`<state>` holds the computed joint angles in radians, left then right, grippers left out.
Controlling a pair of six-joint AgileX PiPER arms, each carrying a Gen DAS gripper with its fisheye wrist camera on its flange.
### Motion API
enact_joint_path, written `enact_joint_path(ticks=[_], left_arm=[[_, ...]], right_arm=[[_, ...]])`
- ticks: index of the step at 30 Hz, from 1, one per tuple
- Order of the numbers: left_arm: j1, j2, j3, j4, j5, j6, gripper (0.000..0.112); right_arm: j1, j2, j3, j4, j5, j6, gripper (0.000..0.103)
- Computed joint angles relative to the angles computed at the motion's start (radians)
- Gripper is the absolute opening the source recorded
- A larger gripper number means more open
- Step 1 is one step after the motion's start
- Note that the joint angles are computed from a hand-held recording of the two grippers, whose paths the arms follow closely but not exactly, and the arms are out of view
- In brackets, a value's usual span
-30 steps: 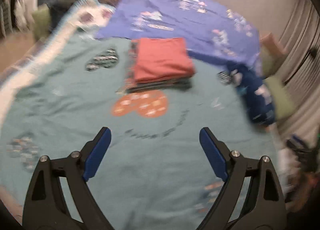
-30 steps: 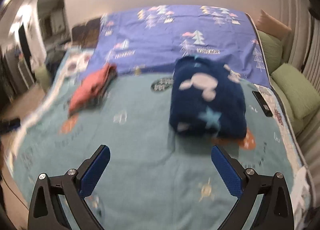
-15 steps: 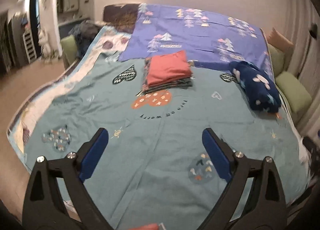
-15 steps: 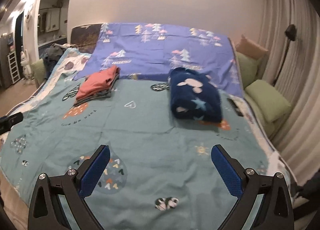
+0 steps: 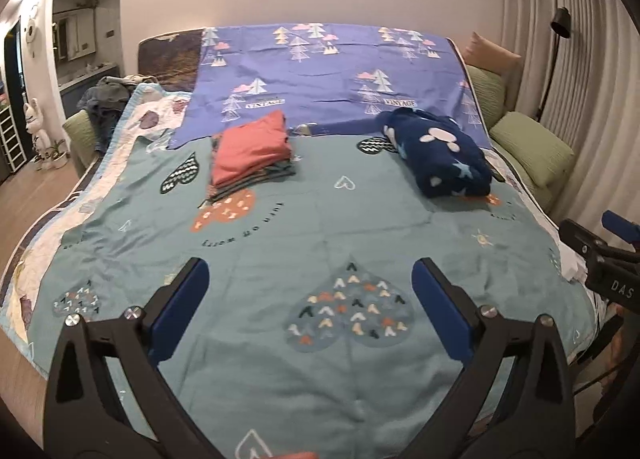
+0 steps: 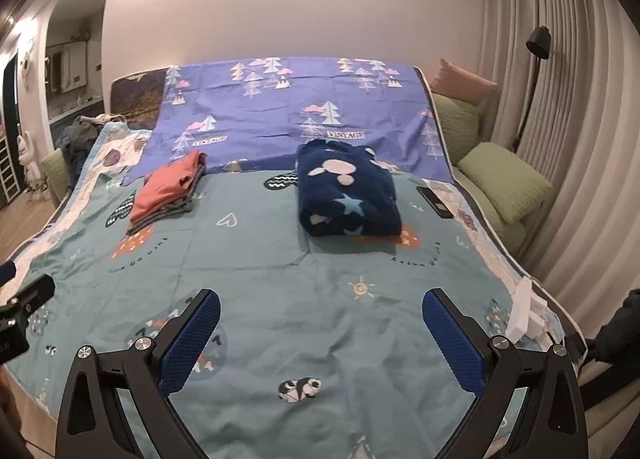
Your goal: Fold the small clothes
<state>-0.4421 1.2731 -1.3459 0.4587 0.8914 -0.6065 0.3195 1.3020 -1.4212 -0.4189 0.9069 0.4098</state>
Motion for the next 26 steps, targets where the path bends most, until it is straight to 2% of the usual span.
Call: enact_joint_path(ticks=[11, 26], left_arm=[[-0.125, 0.039, -0.027, 0.108, 0.049, -0.125, 0.101], [-0.156, 0.035, -0.043, 0.154, 0.060, -0.173, 0.101]], right_arm=[[-0.049, 0.009, -0.016, 0.056, 0.003, -0.068, 0.103], [-0.076, 0.001, -0.002, 0.094, -0.001, -0.108, 0.103]])
